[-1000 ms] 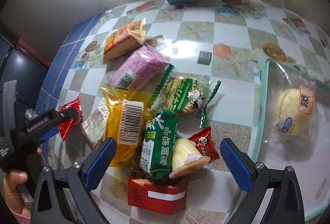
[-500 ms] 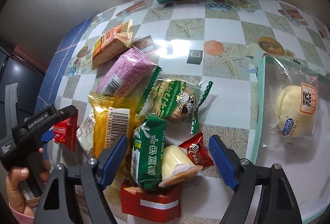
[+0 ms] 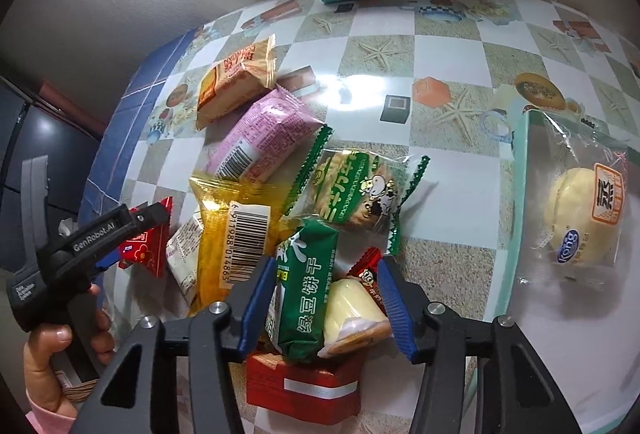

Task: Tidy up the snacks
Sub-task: 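Grasp the red wafer pack with the left tool while the right tool grasps the yellow cake cup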

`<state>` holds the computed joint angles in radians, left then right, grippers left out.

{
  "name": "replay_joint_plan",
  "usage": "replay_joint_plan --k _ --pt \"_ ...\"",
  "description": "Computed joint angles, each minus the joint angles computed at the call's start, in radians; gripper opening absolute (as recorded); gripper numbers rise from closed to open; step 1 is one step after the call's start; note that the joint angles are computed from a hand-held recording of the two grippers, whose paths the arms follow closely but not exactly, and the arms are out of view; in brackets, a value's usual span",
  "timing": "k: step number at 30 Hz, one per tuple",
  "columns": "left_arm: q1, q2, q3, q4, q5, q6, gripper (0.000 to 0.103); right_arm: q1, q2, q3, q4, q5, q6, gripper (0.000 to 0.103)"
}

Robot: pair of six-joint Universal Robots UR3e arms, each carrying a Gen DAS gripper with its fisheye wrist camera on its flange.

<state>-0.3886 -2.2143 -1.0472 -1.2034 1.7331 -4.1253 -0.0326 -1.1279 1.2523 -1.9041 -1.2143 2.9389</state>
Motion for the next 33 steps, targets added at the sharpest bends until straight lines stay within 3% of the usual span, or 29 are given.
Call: replay_joint_plan --k 13,33 --pt "-0.026 -0.012 0.046 -0.032 0.042 0.037 0.077 -0.042 -0.027 -0.014 0.045 0.017 -0.038 0.049" --pt "-0.018 0.152 -0.229 0.136 -0.058 -0.004 0.074 -0.024 -0.062 0.019 0.124 -0.107 -0.080 0.049"
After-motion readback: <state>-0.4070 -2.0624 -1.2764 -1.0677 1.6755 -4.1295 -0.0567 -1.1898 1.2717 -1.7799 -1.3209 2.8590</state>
